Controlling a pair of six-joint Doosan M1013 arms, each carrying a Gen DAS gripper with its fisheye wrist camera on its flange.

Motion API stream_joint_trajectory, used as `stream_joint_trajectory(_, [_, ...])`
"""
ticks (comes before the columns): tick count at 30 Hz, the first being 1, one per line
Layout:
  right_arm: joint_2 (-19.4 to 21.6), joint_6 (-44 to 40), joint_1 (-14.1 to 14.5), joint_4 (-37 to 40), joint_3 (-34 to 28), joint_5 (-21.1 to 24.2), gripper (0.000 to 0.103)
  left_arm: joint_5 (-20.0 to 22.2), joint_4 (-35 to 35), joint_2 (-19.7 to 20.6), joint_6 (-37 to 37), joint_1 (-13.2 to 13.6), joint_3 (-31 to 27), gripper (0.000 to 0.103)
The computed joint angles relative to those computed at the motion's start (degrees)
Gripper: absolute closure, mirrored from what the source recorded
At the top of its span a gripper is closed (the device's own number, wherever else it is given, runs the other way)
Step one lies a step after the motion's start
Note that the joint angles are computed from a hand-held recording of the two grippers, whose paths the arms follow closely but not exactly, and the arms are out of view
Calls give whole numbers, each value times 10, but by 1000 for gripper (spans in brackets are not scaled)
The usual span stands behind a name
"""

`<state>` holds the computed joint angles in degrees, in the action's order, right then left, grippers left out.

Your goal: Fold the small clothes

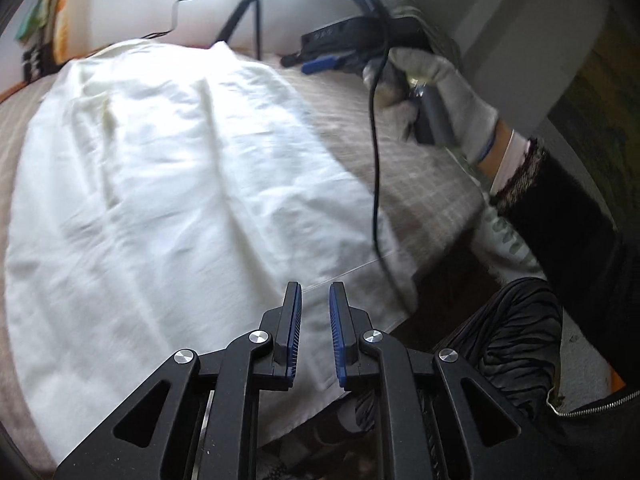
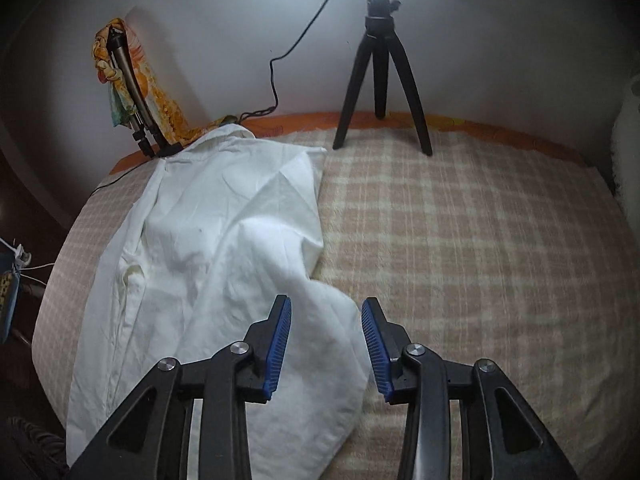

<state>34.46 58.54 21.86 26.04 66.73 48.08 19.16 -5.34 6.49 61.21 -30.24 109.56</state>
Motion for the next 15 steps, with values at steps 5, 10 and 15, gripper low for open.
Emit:
stream_joint_trajectory(5, [-13, -33, -28, 81, 34, 52, 64, 4, -42, 22, 72, -8, -23, 91])
stream_joint_trajectory(10, [-52, -81, -56, 134, 94, 85, 64, -6, -51, 29, 78, -10, -28, 91])
stream_joint_trajectory(15, [-109, -160, -72, 158, 186, 115, 64, -2, -28, 22, 45, -4, -20, 91])
